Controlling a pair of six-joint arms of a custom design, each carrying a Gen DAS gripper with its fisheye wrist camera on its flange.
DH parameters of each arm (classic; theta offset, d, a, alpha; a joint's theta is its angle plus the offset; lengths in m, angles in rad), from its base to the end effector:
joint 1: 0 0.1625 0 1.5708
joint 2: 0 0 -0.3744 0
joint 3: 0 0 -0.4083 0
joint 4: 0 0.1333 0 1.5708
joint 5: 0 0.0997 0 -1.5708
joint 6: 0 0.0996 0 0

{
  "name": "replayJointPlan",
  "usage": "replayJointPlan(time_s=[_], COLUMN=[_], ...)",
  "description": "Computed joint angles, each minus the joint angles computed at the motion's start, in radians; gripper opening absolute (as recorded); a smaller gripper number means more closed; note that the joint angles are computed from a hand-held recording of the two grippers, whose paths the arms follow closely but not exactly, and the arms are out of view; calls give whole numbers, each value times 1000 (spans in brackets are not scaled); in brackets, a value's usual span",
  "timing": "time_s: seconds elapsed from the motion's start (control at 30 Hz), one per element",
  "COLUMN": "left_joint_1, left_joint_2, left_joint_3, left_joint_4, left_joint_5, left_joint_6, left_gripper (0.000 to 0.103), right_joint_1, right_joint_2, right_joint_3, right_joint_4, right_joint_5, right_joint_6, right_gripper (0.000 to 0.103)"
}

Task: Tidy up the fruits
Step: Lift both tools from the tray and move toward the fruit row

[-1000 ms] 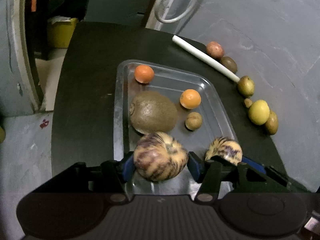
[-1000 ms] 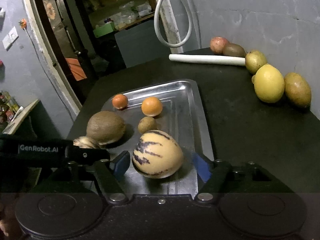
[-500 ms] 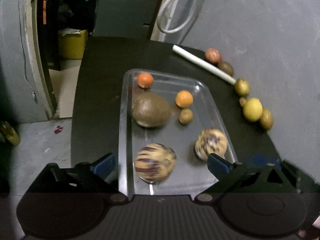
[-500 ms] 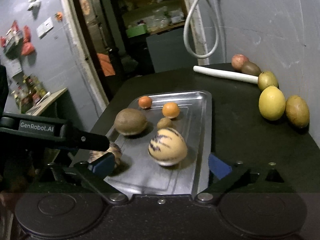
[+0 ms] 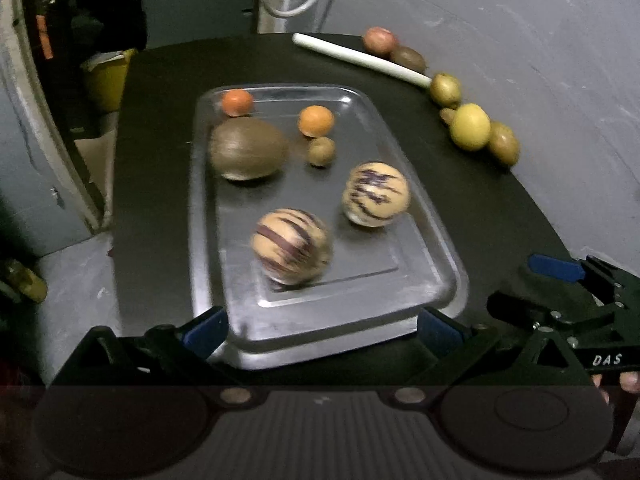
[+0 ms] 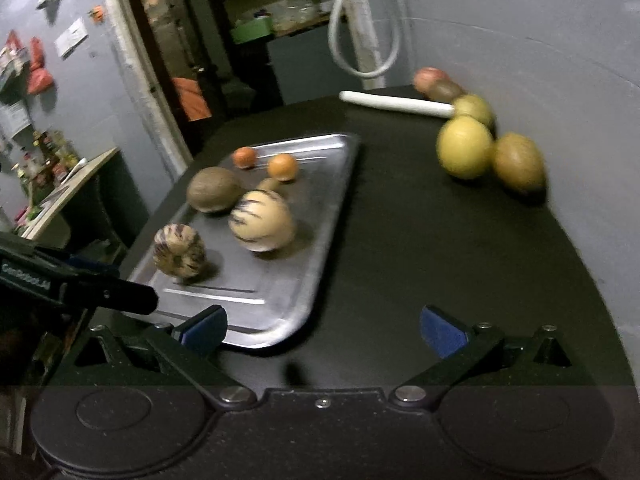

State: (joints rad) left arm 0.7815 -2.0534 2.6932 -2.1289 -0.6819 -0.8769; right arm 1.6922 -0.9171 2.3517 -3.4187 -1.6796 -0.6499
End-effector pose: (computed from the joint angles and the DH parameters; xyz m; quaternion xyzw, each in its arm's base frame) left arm -0.0277 -0.3242 0.1797 -0.0220 0.9020 -0.2931 0.3162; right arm 0.1717 -0.3963 0.0046 0.3573 -0.9097 0.1839 0.1049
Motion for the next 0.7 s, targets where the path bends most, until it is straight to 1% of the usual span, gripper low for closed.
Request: replayJointPlan(time_s=[0.13,0.23,0.33,0.43,0.47,0.6,0.7], left_joint_1=[17,33,49,72,84,136,181], left_joint_2=[122,226,329,437,466,599,675], left_joint_3=[-34,-68,-106,-155,-173,-271,-358], left_joint_4=[-114,-204,-299,-401,-429,-556,-612], left_joint_5=[-28,-48,-66,-78,-81,-78,-84], left_joint_6=[80,157,232,307,336,504,616], left_gripper=[102,102,102,102,102,102,102], right_joint_1=[-26,-35,-44,-41,-39,-46,-41], right_joint_2=[-21,-15,5,40,49,83,130], right_joint_3=[18,13,6,-13,-18,-47,-84], right_joint_4=[-36,-73,-142,-227,-248,-332,-395], right_joint_5=[-25,-64,-101,-153,-160,-161,-175], right_joint_6=[17,41,77,113,128,199,231], right_gripper=[102,102,102,102,102,102,102])
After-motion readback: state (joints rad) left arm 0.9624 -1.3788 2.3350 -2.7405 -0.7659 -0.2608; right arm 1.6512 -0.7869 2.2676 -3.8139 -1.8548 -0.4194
